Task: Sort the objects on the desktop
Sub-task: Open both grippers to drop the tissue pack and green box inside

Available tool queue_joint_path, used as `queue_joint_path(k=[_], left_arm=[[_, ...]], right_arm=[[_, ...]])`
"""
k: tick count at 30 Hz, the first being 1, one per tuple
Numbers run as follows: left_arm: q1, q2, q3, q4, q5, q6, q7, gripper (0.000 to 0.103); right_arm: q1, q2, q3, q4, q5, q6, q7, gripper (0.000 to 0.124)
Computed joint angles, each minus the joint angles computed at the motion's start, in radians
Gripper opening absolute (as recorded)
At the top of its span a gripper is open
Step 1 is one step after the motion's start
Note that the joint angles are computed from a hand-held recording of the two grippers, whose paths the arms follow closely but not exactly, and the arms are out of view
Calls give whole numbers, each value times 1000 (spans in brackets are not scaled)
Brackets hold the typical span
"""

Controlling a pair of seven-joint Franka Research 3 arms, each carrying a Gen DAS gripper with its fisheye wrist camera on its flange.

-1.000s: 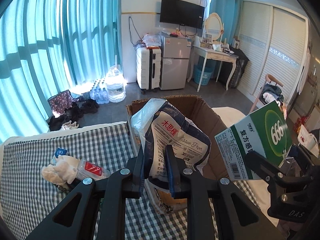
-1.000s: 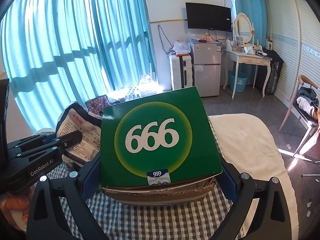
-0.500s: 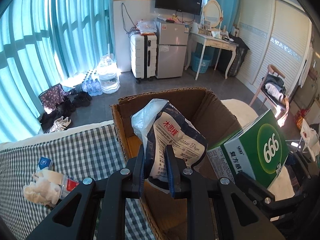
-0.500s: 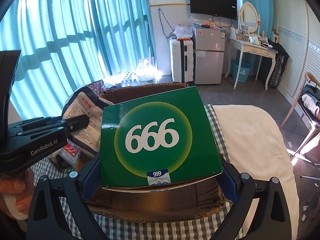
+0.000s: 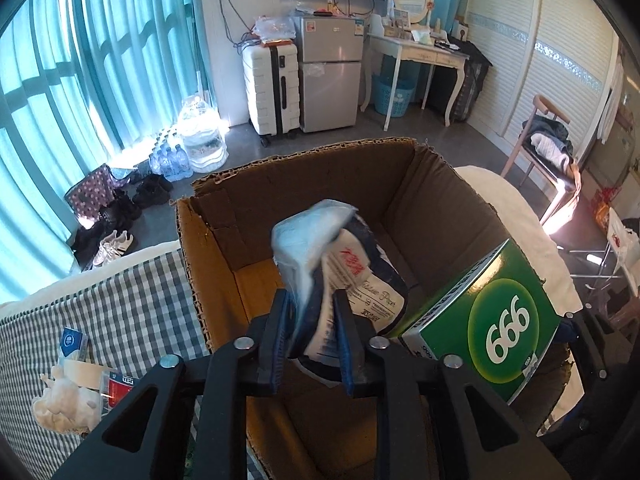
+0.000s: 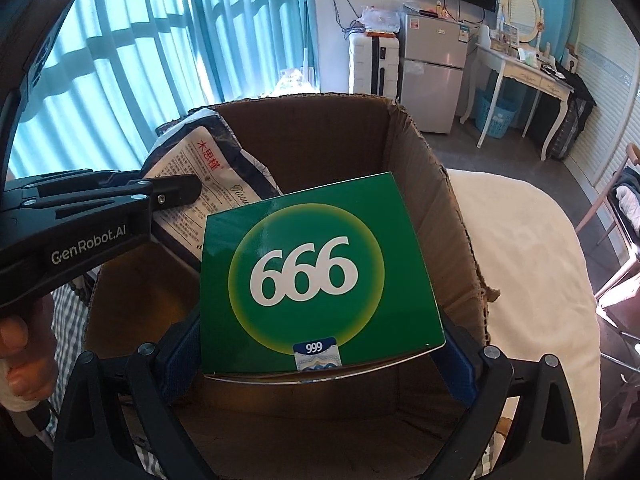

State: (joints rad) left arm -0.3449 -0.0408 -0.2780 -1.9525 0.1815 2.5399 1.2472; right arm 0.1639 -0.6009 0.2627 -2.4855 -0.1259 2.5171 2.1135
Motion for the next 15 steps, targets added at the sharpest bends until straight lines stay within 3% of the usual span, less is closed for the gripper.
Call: queue_joint_path(k=[4, 8, 11, 15], left_arm=[[1, -12, 2, -5, -9, -1, -4, 53], [1, -35, 6, -10, -31, 4, 4, 57], [2, -60, 7, -17, -34, 10, 1, 67], [-1, -101, 12, -29, -56, 13, 9, 68]], right_arm=[[-4, 2, 7, 10, -7, -19, 12, 99], [-1, -10, 19, 22, -33, -31, 11, 99], [-6, -33, 36, 24, -54, -30, 24, 99], [-1, -67, 48, 32, -57, -53, 39, 99]])
